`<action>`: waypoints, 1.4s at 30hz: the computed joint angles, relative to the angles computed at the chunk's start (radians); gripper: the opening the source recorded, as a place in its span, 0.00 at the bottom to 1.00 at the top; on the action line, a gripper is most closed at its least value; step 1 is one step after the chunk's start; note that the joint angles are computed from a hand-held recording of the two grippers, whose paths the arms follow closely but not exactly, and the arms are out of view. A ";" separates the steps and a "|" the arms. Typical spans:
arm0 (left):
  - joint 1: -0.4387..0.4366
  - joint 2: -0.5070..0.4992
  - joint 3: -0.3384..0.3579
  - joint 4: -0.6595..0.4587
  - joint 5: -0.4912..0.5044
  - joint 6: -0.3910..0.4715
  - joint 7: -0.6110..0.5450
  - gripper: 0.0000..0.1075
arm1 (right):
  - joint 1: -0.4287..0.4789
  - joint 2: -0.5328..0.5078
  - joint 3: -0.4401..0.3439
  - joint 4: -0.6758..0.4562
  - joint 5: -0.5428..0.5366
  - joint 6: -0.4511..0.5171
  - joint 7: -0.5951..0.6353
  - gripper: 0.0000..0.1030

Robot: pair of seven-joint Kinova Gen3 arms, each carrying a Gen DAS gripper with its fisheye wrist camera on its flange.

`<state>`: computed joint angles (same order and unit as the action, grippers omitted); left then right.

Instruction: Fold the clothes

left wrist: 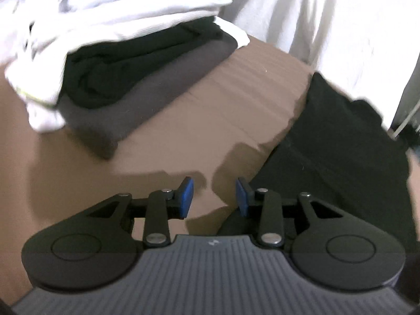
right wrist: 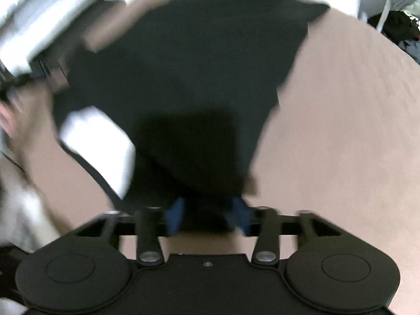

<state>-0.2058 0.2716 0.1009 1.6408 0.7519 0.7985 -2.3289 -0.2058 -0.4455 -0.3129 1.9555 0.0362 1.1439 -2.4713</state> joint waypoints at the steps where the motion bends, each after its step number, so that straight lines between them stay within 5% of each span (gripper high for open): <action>1: -0.032 0.016 0.014 -0.015 0.028 0.040 -0.001 0.39 | 0.006 -0.029 0.020 0.012 0.009 -0.036 0.004 0.68; 5: -0.035 0.037 0.002 -0.014 0.125 0.095 -0.056 0.47 | 0.130 -0.049 0.007 0.098 0.093 -0.174 -0.052 0.78; 9: -0.086 0.042 0.101 0.010 0.155 0.056 -0.149 0.61 | 0.183 -0.032 -0.015 0.213 0.173 -0.337 -0.214 0.78; 10: -0.106 0.052 0.132 0.000 0.141 0.068 -0.142 0.61 | 0.157 -0.023 -0.001 0.242 0.175 -0.377 -0.238 0.74; 13: -0.106 0.061 0.185 -0.008 0.072 0.029 -0.106 0.62 | 0.178 0.040 -0.072 0.271 0.219 -0.410 -0.232 0.19; 14: -0.071 0.046 0.165 0.001 0.041 -0.012 -0.090 0.62 | 0.198 0.045 -0.118 0.258 0.260 -0.388 -0.243 0.16; 18: 0.023 -0.006 0.053 0.002 -0.080 -0.077 -0.014 0.41 | 0.230 0.082 -0.229 0.207 0.343 -0.271 -0.327 0.15; 24: -0.167 0.095 0.145 -0.109 -0.034 0.151 0.152 0.41 | 0.160 0.196 -0.222 0.151 0.396 -0.157 -0.396 0.18; 30: 0.001 0.110 -0.012 -0.175 -0.132 0.261 0.084 0.51 | 0.109 0.201 -0.228 0.150 0.426 -0.112 -0.528 0.18; 31: 0.035 0.118 -0.039 -0.177 -0.133 0.267 0.065 0.47 | 0.095 0.197 -0.228 0.153 0.434 -0.108 -0.542 0.21; 32: 0.081 0.119 -0.076 -0.170 -0.138 0.256 0.038 0.20 | 0.081 0.190 -0.228 0.156 0.439 -0.098 -0.553 0.31; 33: 0.121 0.107 -0.108 -0.149 -0.136 0.229 0.008 0.06 | 0.066 0.179 -0.226 0.158 0.438 -0.085 -0.561 0.34; 36: 0.129 0.042 -0.139 -0.058 -0.057 0.155 -0.067 0.04 | 0.017 0.150 -0.178 0.167 0.410 -0.086 -0.544 0.35; 38: 0.066 0.003 -0.136 -0.029 0.007 0.184 -0.076 0.04 | -0.016 0.145 -0.140 0.162 0.385 -0.078 -0.525 0.35; 42: 0.140 -0.004 -0.202 0.006 -0.060 0.129 -0.061 0.04 | -0.058 0.136 -0.111 0.148 0.377 -0.047 -0.539 0.36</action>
<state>-0.0660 0.2681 -0.1011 1.6465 0.6924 0.9273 -2.3903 -0.2641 -0.3098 -0.4234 2.1031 0.4129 1.0970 -3.0100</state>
